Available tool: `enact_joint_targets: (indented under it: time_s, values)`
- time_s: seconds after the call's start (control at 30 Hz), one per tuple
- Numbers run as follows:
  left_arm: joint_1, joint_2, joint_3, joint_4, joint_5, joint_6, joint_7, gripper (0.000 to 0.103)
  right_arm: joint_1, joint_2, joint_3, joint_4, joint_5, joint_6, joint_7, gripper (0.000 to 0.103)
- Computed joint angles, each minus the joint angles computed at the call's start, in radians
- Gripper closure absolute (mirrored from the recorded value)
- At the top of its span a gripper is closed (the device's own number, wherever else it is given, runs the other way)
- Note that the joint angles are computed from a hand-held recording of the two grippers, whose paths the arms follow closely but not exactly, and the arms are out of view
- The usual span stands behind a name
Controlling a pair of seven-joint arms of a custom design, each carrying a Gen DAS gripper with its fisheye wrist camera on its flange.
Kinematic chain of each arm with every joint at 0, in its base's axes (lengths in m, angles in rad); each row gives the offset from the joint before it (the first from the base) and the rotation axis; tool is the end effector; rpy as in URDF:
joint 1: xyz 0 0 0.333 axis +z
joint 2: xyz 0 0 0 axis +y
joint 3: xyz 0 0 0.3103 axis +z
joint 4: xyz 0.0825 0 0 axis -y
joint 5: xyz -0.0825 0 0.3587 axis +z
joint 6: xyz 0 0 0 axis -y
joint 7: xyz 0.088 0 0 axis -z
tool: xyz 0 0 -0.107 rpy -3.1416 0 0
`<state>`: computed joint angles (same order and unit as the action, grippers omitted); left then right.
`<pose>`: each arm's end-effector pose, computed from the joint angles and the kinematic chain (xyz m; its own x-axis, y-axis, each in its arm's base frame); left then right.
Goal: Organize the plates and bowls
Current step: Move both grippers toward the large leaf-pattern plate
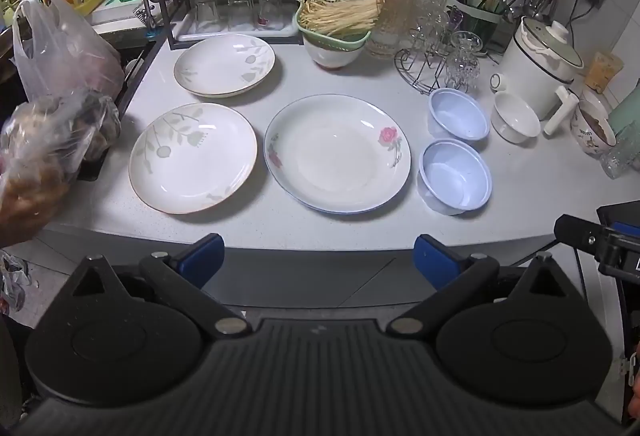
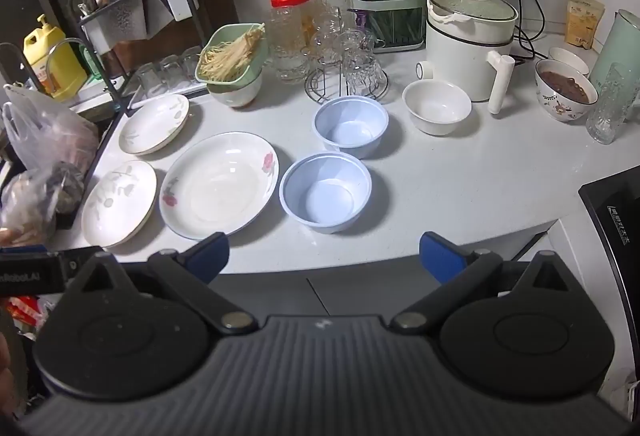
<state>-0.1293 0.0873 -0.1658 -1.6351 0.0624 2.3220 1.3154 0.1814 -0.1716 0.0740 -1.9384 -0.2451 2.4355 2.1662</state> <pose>0.5843 -0.1717 0.6243 -0.0923 -0.9910 0.0969 -0.8294 0.0227 -0.5582 0.5138 0.1369 0.6343 -0.1572 -0.9794 -0.1265 -0.7475 0.2017 -0.6329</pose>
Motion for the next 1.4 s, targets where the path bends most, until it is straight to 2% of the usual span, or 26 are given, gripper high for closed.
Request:
enact_joint_targets:
  time_s: [0.23, 0.27, 0.57, 1.4]
  values:
    - [-0.002, -0.019, 0.000, -0.019, 0.018, 0.008, -0.007, 0.001, -0.001, -0.003, 0.002, -0.002, -0.015, 0.009, 0.003, 0.000]
    - [-0.002, 0.010, 0.001, 0.017, 0.028, 0.000, -0.008, 0.001, -0.001, -0.002, 0.003, -0.003, -0.018, 0.013, 0.005, 0.000]
    - [-0.006, 0.031, 0.003, 0.043, 0.044, -0.006, -0.026, 0.001, 0.003, 0.018, 0.002, 0.018, -0.025, 0.021, -0.009, 0.000]
    - [0.002, 0.011, 0.007, 0.015, 0.061, 0.019, -0.044, 0.001, 0.008, 0.037, -0.004, 0.029, -0.031, 0.048, 0.005, 0.000]
